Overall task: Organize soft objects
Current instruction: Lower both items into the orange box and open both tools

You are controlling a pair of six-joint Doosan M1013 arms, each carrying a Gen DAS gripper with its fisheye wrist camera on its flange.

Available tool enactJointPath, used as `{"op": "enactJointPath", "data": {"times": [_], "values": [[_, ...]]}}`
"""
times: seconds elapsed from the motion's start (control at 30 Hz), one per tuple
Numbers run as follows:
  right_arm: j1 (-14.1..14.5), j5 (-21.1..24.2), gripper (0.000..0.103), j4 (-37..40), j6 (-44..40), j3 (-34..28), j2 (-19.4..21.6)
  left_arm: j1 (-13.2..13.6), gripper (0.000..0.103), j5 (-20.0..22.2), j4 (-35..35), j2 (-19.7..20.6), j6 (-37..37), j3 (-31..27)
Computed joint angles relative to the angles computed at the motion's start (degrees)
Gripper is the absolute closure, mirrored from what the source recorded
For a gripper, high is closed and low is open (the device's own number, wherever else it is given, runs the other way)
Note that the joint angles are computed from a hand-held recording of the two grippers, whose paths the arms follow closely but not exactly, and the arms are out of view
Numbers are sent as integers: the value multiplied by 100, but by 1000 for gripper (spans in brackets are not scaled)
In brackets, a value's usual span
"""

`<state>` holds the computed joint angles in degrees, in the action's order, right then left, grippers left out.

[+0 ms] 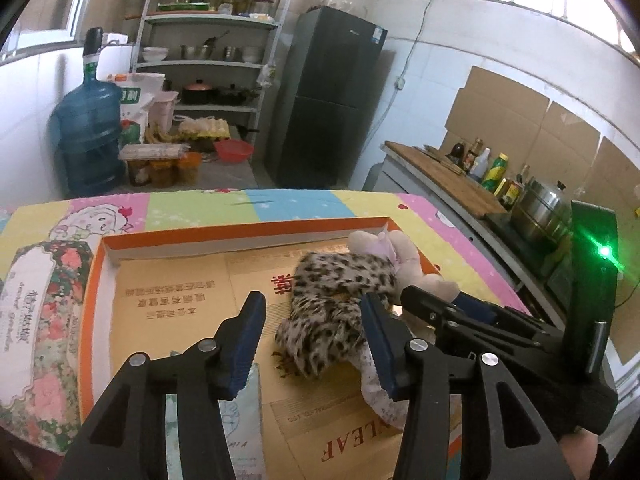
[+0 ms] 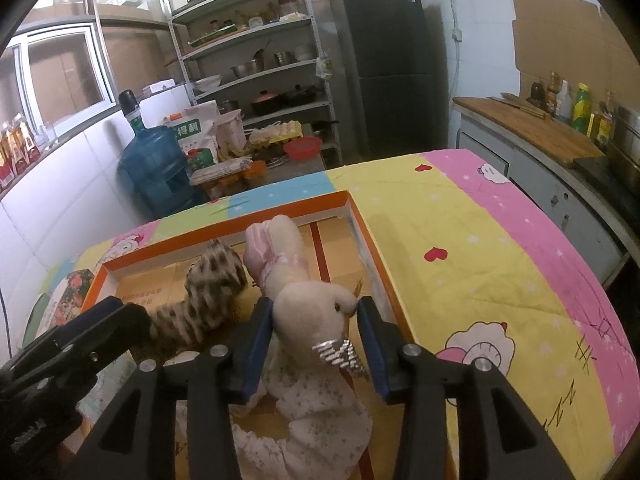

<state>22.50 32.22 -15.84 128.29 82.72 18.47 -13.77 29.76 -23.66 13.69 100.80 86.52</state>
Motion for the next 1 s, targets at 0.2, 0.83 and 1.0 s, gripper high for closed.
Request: {"op": "enactJointPath", "data": {"times": [0.2,0.83,1.0], "values": [[39,76,52,-284,316,36,-38,19,52,-90,119,-118,-74,103],[296,147,51,-1049,1232,372,-396,207,52,-533,127,-691,106,624],[432,150,51,-1286,1356,377,-461,303,52,-613,94,-856,180,768]]}}
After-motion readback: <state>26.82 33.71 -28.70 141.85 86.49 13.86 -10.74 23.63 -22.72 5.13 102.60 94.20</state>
